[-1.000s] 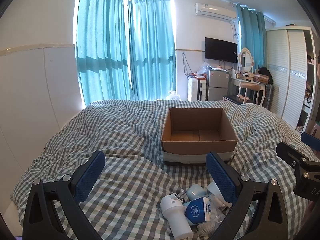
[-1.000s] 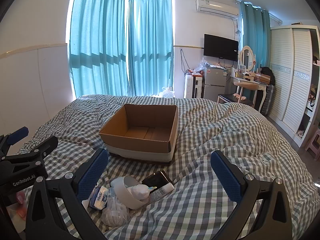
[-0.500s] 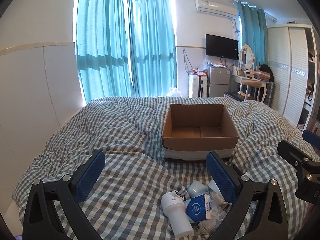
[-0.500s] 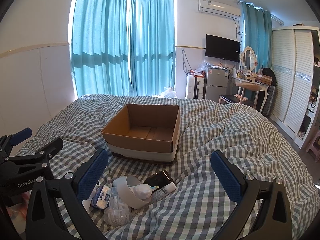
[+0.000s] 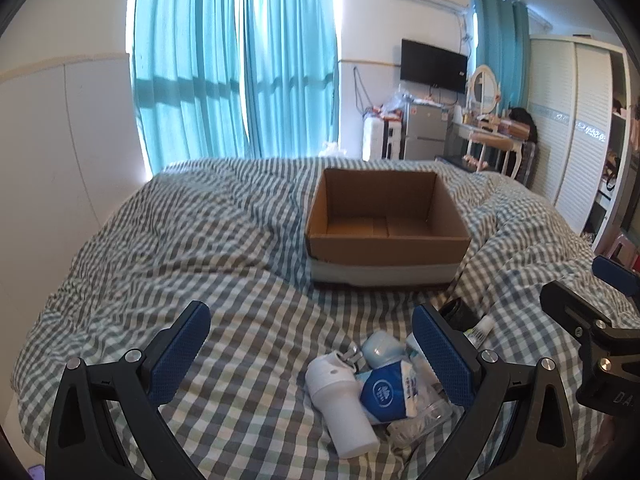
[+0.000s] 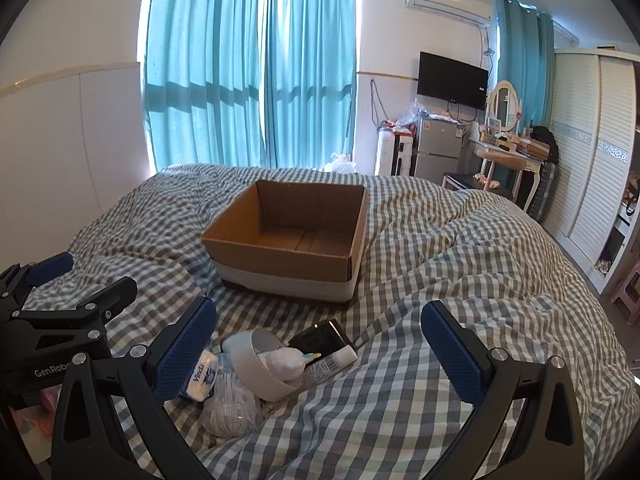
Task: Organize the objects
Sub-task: 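Lower the left gripper onto the white plug-in cylinder while the right gripper reaches the white tape roll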
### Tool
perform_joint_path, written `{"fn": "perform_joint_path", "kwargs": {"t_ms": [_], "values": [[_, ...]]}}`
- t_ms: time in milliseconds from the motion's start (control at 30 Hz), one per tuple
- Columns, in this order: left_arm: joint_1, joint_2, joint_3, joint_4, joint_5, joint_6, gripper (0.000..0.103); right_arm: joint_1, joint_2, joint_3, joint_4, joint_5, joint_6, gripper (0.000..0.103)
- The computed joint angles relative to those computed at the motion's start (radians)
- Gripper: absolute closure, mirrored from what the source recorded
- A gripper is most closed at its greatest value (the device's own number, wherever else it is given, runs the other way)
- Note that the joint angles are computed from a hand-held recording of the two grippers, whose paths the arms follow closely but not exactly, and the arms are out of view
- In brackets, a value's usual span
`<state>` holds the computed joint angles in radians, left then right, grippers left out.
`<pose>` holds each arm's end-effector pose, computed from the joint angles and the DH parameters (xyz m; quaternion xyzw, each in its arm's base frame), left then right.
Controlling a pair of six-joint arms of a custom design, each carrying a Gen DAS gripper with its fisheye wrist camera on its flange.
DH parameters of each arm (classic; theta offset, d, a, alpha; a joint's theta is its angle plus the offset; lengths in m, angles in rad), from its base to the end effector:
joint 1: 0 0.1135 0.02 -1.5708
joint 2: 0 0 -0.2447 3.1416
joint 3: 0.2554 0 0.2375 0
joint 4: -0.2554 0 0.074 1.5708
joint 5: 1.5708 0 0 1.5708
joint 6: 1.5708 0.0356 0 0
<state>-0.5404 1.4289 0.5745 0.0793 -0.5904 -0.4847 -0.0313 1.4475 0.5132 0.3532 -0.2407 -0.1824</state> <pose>0.2293 -0.1145 0.1494 -0.0881 0.8848 0.0520 0.4546 0.2656 0.0002 0.1476 -0.1228 0.8669 0.0548 0.4800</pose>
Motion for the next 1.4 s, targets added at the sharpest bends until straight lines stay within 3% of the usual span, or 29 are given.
{"fn": "perform_joint_path", "kwargs": {"t_ms": [300, 433, 633, 733, 800, 867, 933, 1033, 1133, 1233, 1300, 1400], "values": [[0.068, 0.187, 0.057, -0.032, 0.144, -0.009, 0.000, 0.018, 0.191, 0.049, 0.045, 0.031, -0.021, 0.000], [0.067, 0.291, 0.080, -0.011, 0.176, -0.001, 0.000, 0.012, 0.239, 0.067, 0.048, 0.027, -0.027, 0.000], [0.085, 0.440, 0.166, -0.077, 0.224, 0.006, 0.000, 0.033, 0.301, 0.093, 0.036, 0.036, -0.050, 0.001], [0.094, 0.446, 0.159, -0.065, 0.246, 0.017, 0.000, 0.056, 0.328, 0.108, 0.021, 0.056, -0.072, 0.002], [0.092, 0.438, 0.145, -0.048, 0.245, 0.016, 0.005, 0.078, 0.343, 0.115, 0.016, 0.074, -0.088, 0.008], [0.086, 0.419, 0.120, -0.011, 0.256, 0.039, 0.037, 0.103, 0.358, 0.119, 0.019, 0.091, -0.098, 0.011], [0.088, 0.421, 0.115, 0.012, 0.315, 0.066, 0.055, 0.137, 0.382, 0.128, 0.023, 0.119, -0.110, 0.016], [0.091, 0.422, 0.112, 0.021, 0.313, 0.080, 0.056, 0.179, 0.427, 0.155, 0.018, 0.150, -0.133, 0.027], [0.112, 0.399, 0.084, 0.042, 0.348, 0.077, 0.057, 0.204, 0.483, 0.205, -0.012, 0.175, -0.145, 0.046], [0.127, 0.386, 0.076, 0.045, 0.369, 0.071, 0.058, 0.217, 0.513, 0.219, 0.000, 0.203, -0.145, 0.051], [0.128, 0.385, 0.083, 0.043, 0.373, 0.065, 0.059, 0.201, 0.511, 0.230, -0.020, 0.173, -0.135, 0.066], [0.126, 0.368, 0.074, 0.043, 0.383, 0.062, 0.059, 0.184, 0.490, 0.223, -0.018, 0.151, -0.117, 0.067]]}}
